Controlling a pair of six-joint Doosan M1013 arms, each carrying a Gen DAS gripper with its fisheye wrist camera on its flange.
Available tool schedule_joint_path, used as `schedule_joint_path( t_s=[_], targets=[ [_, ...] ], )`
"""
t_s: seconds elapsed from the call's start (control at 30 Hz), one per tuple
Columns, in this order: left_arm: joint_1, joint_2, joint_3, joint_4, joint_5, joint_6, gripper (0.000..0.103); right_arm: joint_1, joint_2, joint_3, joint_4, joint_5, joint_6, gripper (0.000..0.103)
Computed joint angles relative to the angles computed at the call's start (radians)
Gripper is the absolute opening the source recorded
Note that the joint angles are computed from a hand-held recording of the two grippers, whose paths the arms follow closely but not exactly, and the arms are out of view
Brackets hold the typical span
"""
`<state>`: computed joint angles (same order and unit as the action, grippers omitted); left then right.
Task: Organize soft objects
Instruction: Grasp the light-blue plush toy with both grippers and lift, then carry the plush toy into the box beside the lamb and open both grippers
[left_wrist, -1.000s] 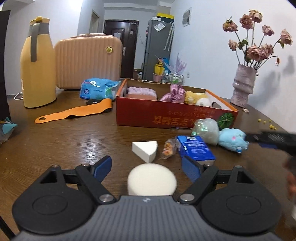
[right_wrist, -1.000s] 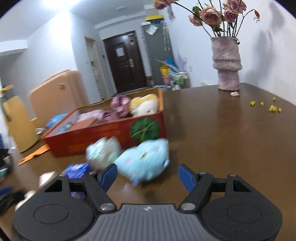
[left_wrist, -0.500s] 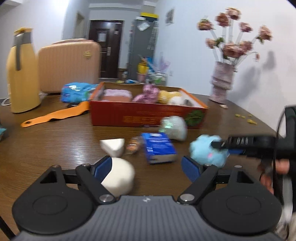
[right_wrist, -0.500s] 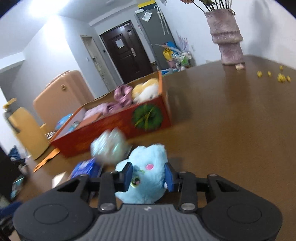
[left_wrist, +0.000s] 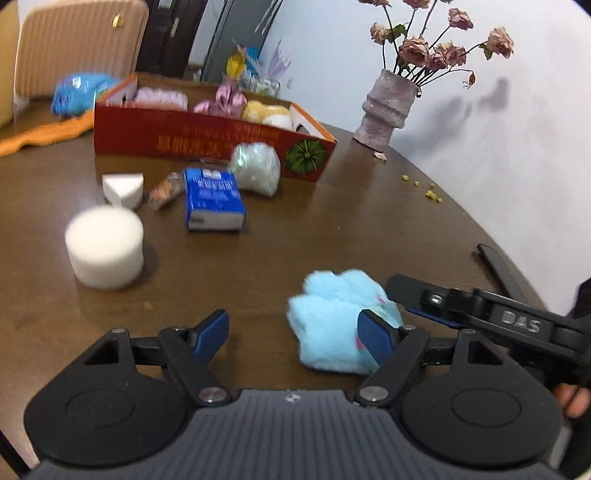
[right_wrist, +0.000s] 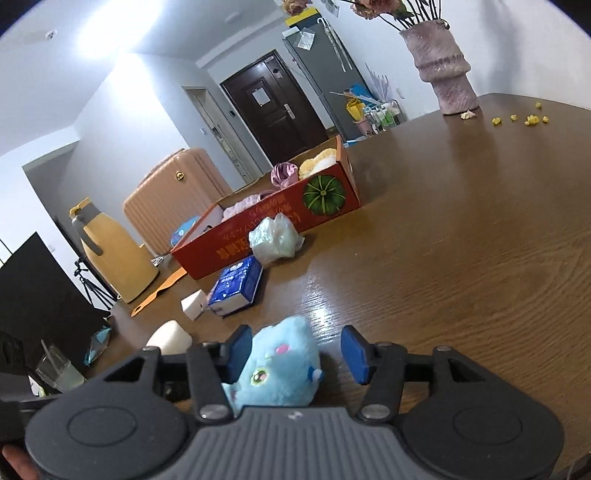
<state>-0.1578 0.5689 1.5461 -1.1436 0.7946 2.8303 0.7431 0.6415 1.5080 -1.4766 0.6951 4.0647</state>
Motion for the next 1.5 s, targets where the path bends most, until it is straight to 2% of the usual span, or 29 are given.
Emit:
schedule_joint_path(
  t_s=[0.07, 0.1, 0.17, 0.27, 0.37, 0.5, 0.6, 0.7, 0.77, 0.8, 0.9, 1.0, 1.03, 1.07, 1.1, 1.17, 1.27, 1.3, 1.37, 1.43, 1.5],
  targets=[
    [0.008, 0.012, -0.016, 0.018, 0.061, -0.055, 0.075, -0.006, -0.001, 0.008, -0.021, -0.031, 0.019, 0.052],
    [0.009, 0.017, -0.023, 0.024, 0.082, -0.074, 0.073, -0.011, 0.001, 0.010, -0.030, -0.051, 0.034, 0.048],
    [0.009, 0.029, -0.035, 0.034, 0.118, -0.101, 0.057, -0.016, 0.006, 0.006, -0.014, -0.074, 0.013, 0.039],
    [0.011, 0.055, -0.062, 0.029, 0.190, -0.134, 0.039, -0.014, 0.007, 0.014, -0.065, -0.079, 0.065, 0.030],
    [0.016, 0.077, -0.087, 0.019, 0.233, -0.165, 0.038, -0.014, 0.004, 0.018, -0.060, -0.075, 0.043, 0.027],
    [0.013, 0.084, -0.108, 0.001, 0.239, -0.158, 0.037, -0.022, -0.003, 0.020, -0.070, -0.081, 0.070, 0.025],
    [0.002, 0.098, -0.177, -0.014, 0.242, -0.136, 0.037, -0.042, -0.007, -0.008, -0.078, -0.067, 0.015, 0.025],
    [-0.018, 0.145, -0.321, -0.022, 0.249, -0.134, 0.037, -0.090, -0.011, -0.056, -0.120, -0.078, -0.049, 0.024],
    [-0.033, 0.203, -0.453, 0.006, 0.269, -0.221, 0.037, -0.136, -0.002, -0.112, -0.086, -0.106, -0.144, 0.024],
    [-0.042, 0.241, -0.533, 0.032, 0.286, -0.277, 0.037, -0.156, 0.006, -0.144, -0.045, -0.117, -0.211, 0.024],
    [-0.069, 0.370, -0.781, 0.121, 0.343, -0.433, 0.037, -0.219, 0.061, -0.288, 0.232, -0.122, -0.572, 0.024],
    [-0.086, 0.497, -1.007, 0.210, 0.416, -0.607, 0.037, -0.266, 0.129, -0.427, 0.512, -0.074, -0.891, 0.024],
    [-0.089, 0.533, -1.069, 0.232, 0.442, -0.649, 0.037, -0.277, 0.149, -0.464, 0.590, -0.055, -0.958, 0.024],
    [-0.093, 0.559, -1.112, 0.250, 0.458, -0.675, 0.036, -0.285, 0.175, -0.513, 0.668, -0.011, -1.051, 0.020],
    [-0.095, 0.587, -1.162, 0.270, 0.483, -0.710, 0.035, -0.288, 0.195, -0.545, 0.712, 0.025, -1.111, 0.014],
    [-0.097, 0.652, -1.285, 0.297, 0.559, -0.792, 0.028, -0.290, 0.234, -0.614, 0.802, 0.096, -1.241, 0.009],
    [-0.098, 0.710, -1.404, 0.309, 0.612, -0.842, 0.031, -0.279, 0.265, -0.666, 0.791, 0.181, -1.263, 0.009],
    [-0.095, 0.704, -1.394, 0.305, 0.609, -0.836, 0.033, -0.281, 0.264, -0.664, 0.802, 0.181, -1.267, 0.010],
    [-0.093, 0.638, -1.270, 0.305, 0.539, -0.772, 0.037, -0.282, 0.264, -0.669, 0.824, 0.190, -1.286, 0.012],
    [-0.088, 0.572, -1.156, 0.306, 0.469, -0.696, 0.038, -0.274, 0.256, -0.665, 0.793, 0.200, -1.275, 0.012],
    [-0.079, 0.532, -1.100, 0.306, 0.437, -0.651, 0.039, -0.267, 0.234, -0.645, 0.756, 0.190, -1.254, 0.012]
  ],
)
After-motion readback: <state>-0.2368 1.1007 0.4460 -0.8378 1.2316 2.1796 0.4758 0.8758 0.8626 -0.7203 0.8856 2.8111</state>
